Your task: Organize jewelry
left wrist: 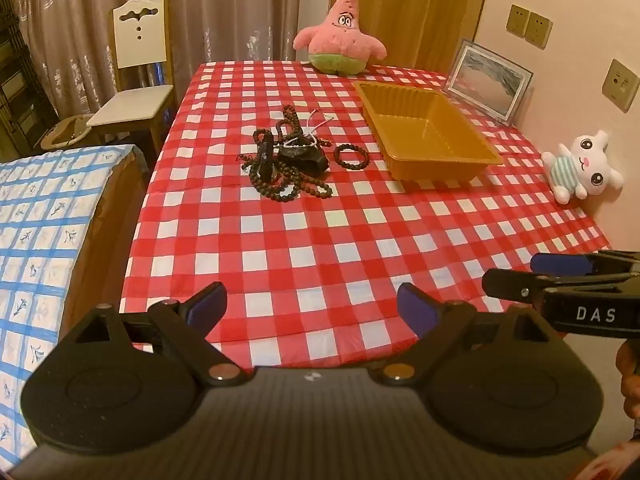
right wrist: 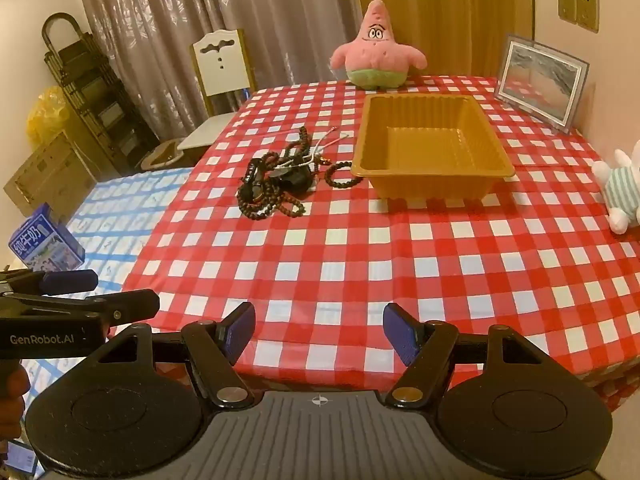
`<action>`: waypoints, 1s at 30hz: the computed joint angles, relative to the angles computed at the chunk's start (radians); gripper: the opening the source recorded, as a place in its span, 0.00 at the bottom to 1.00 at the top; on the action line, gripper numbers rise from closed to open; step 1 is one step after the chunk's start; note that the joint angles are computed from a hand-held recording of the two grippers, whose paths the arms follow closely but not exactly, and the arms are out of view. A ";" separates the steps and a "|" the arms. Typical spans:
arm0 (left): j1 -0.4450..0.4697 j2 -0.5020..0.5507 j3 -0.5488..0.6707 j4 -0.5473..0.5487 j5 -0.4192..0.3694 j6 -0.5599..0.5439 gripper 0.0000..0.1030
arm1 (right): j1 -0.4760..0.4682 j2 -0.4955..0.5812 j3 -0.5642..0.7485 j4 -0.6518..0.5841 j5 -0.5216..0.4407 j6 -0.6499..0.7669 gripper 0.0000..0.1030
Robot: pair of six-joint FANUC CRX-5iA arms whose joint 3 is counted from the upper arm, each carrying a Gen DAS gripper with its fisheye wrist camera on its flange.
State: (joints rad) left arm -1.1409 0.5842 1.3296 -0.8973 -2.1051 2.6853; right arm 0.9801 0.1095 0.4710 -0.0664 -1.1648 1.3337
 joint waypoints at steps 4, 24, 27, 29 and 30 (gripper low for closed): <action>0.002 -0.003 -0.005 0.008 0.006 0.006 0.88 | 0.003 0.003 0.000 0.009 0.005 -0.001 0.69; 0.006 -0.005 -0.006 0.019 0.007 0.015 0.88 | -0.004 0.028 0.031 -0.001 -0.013 0.002 0.68; 0.006 -0.003 -0.004 0.019 0.005 0.013 0.88 | -0.005 0.029 0.032 -0.002 -0.014 0.003 0.69; 0.006 -0.003 -0.004 0.019 0.005 0.013 0.88 | -0.005 0.030 0.034 -0.002 -0.015 0.003 0.68; 0.006 -0.003 -0.004 0.019 0.005 0.013 0.88 | -0.005 0.030 0.034 -0.002 -0.015 0.003 0.68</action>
